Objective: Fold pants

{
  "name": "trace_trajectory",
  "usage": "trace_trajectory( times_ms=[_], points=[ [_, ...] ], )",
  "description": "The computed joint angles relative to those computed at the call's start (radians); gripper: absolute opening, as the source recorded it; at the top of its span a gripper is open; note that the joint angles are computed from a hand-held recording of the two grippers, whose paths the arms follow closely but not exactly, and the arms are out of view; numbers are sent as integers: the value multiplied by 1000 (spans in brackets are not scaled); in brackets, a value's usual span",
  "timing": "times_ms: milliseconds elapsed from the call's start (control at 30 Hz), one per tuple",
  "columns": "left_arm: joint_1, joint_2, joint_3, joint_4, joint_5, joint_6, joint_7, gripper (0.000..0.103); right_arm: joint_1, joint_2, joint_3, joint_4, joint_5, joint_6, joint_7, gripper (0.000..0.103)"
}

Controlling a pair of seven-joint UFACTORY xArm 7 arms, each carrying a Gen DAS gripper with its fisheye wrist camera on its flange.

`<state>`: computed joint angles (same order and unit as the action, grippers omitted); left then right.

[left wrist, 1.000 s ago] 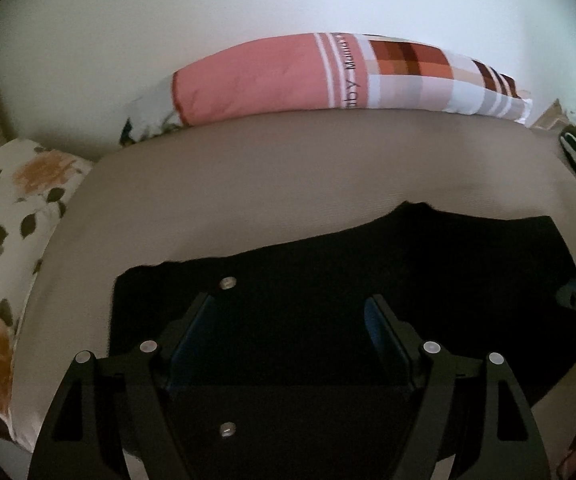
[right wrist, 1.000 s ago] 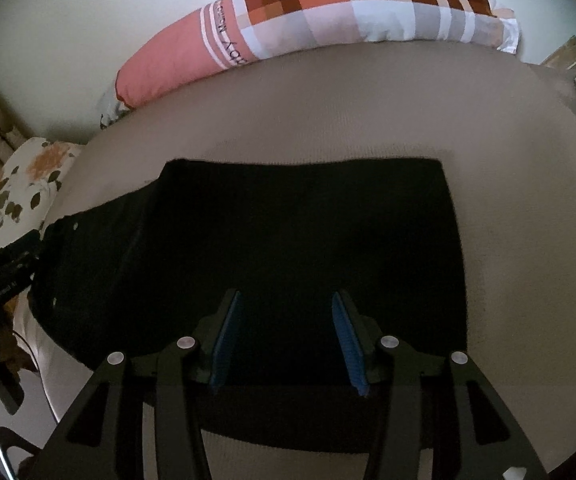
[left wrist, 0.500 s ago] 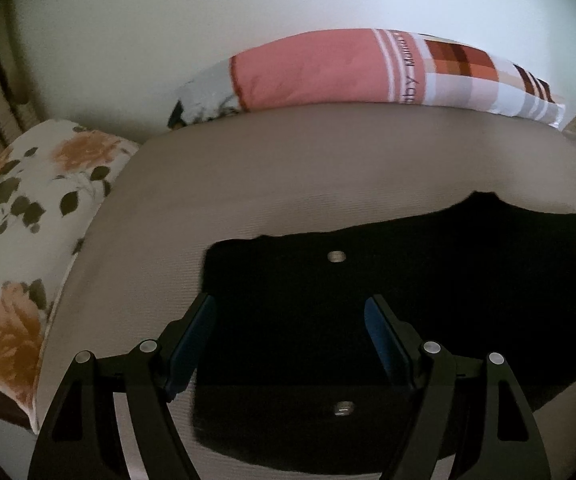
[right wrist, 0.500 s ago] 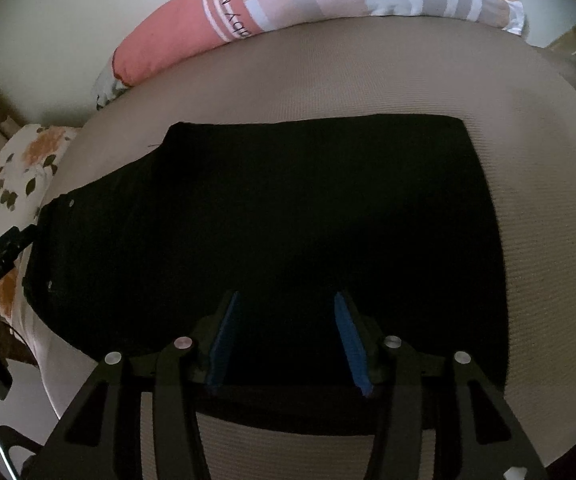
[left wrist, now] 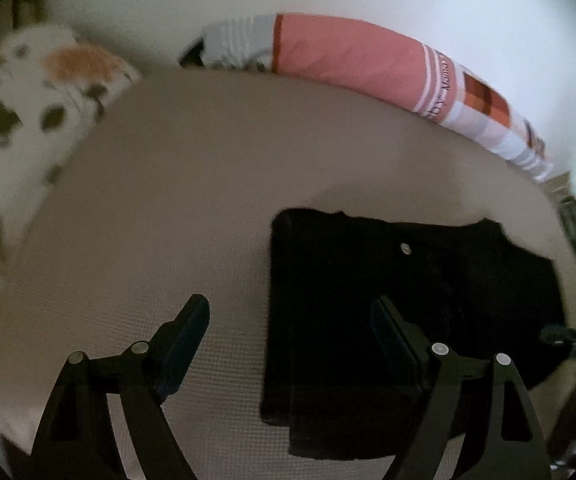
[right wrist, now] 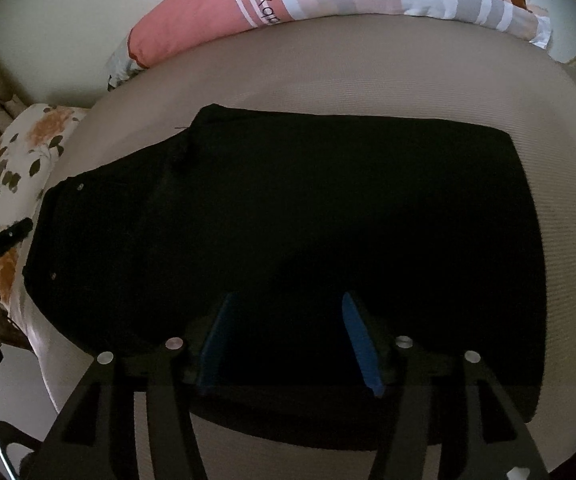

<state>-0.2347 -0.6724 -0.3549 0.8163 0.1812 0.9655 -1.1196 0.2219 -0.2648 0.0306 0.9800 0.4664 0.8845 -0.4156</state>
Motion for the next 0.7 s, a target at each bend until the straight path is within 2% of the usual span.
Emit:
trace_trajectory(
  times_ms=[67,233,333,700],
  points=[
    [-36,-16,59,-51,-61,-70,36,83,6,0,7,-1,3,-4,1,58],
    [-65,-20,138,-123,-171,-178,109,83,16,5,21,5,-16,-12,13,61],
    [-128,-7,215,-165,-294,-272,214,83,18,13,20,16,-18,-2,28,61],
    [-220,44,342,-183,-569,-388,591,82,13,51,26,65,-14,38,67,65]
  ],
)
